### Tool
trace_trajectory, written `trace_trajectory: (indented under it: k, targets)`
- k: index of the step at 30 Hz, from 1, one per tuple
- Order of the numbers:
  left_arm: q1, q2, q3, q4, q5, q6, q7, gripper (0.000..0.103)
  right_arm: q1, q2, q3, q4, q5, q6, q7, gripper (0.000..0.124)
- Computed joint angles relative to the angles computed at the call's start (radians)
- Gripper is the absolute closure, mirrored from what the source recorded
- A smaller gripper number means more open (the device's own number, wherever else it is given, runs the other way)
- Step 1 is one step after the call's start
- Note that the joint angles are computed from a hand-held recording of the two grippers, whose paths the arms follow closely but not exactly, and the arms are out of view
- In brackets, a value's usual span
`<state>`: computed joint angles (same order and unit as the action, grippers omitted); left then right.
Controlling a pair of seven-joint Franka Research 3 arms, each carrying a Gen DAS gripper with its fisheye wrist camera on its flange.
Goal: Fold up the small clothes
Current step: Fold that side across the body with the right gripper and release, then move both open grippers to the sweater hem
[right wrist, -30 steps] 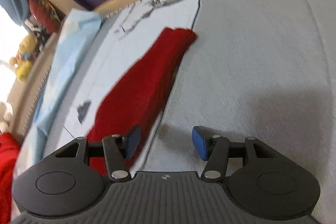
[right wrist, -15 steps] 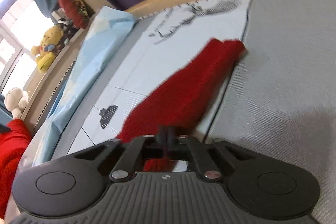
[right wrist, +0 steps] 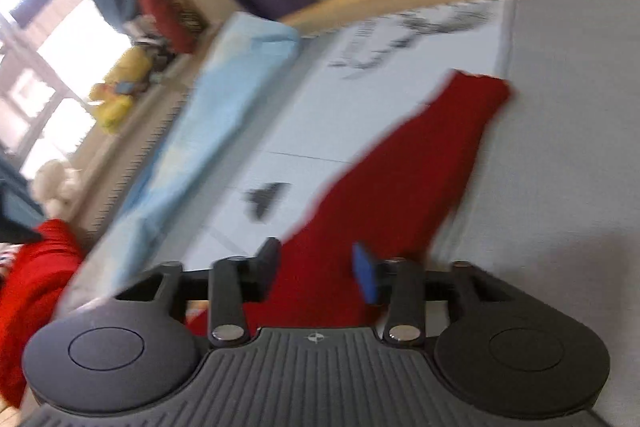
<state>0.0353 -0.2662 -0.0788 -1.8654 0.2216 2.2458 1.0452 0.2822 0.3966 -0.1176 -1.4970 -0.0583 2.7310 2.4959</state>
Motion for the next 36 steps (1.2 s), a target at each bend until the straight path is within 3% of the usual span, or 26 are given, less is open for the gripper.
trace_trajectory:
  k: [5,8,10,11,12,13,15,17,19,21,22,23,25,26,27,29,31,32,35,36]
  targets:
    - [-0.002,0.014,-0.008,0.009,0.01,-0.006,-0.005,0.062,-0.039,-0.008,0.009,-0.037,0.09,-0.067,0.018,0.075]
    - [-0.005,0.022,-0.012,0.009,0.017,-0.012,-0.009,0.062,0.12,0.025,-0.184,-0.034,0.176,-0.037,-0.017,0.076]
    - [-0.008,0.029,-0.014,0.011,0.021,-0.015,-0.006,0.062,0.125,0.056,-0.197,0.007,0.109,-0.047,-0.009,0.081]
    - [-0.009,0.032,-0.015,0.012,0.024,-0.017,-0.003,0.062,0.085,0.062,-0.151,0.016,0.067,-0.039,0.008,0.087]
    - [-0.01,0.036,-0.015,0.014,0.026,-0.017,0.0,0.062,0.022,0.062,-0.077,0.016,0.025,-0.02,0.03,0.108]
    - [-0.011,0.037,-0.015,0.014,0.028,-0.016,0.003,0.062,-0.015,0.074,-0.038,0.027,0.012,-0.006,0.033,0.11]
    - [-0.012,0.037,-0.016,0.013,0.031,-0.014,0.006,0.062,0.004,0.085,-0.061,0.037,-0.087,0.04,0.08,0.111]
    - [-0.008,0.035,-0.018,0.012,0.044,-0.01,-0.006,0.061,-0.019,0.095,-0.008,0.099,-0.367,0.028,0.18,0.112]
    - [-0.001,0.032,-0.018,0.012,0.06,-0.006,-0.028,0.062,-0.105,0.124,0.157,0.202,-0.657,0.015,0.247,0.112]
    - [0.01,0.028,-0.015,0.015,0.074,-0.006,-0.063,0.062,-0.166,0.161,0.332,0.287,-0.85,0.075,0.183,0.112]
    - [0.019,0.023,-0.013,0.014,0.082,-0.005,-0.088,0.062,-0.193,0.181,0.419,0.314,-0.879,0.121,0.096,0.112]
    - [0.027,0.017,-0.009,0.012,0.087,-0.004,-0.113,0.062,-0.211,0.204,0.507,0.328,-0.838,0.19,-0.057,0.111]
    - [0.042,0.008,-0.002,0.013,0.094,-0.012,-0.154,0.062,-0.247,0.229,0.681,0.281,-0.615,0.289,-0.408,0.111]
    - [0.049,0.003,0.001,0.013,0.096,-0.018,-0.169,0.062,-0.257,0.235,0.769,0.243,-0.482,0.296,-0.583,0.11]
    - [0.056,-0.002,0.005,0.012,0.098,-0.025,-0.185,0.062,-0.263,0.249,0.856,0.219,-0.32,0.249,-0.758,0.105]
    - [0.064,-0.007,0.013,0.015,0.095,-0.033,-0.198,0.062,-0.292,0.279,0.996,0.218,-0.063,0.042,-1.039,0.099]
    - [0.069,-0.015,0.019,0.014,0.089,-0.037,-0.206,0.062,-0.261,0.301,0.996,0.258,0.027,-0.192,-1.049,0.099]
    - [0.072,-0.021,0.02,0.01,0.088,-0.036,-0.21,0.062,-0.242,0.287,0.964,0.249,0.036,-0.231,-1.007,0.099]
    - [0.077,-0.036,0.028,0.006,0.08,-0.034,-0.204,0.062,-0.203,0.244,0.878,0.218,0.062,-0.209,-0.95,0.097]
    - [0.08,-0.04,0.032,0.004,0.077,-0.031,-0.204,0.062,-0.162,0.219,0.81,0.217,0.106,-0.185,-0.952,0.095]
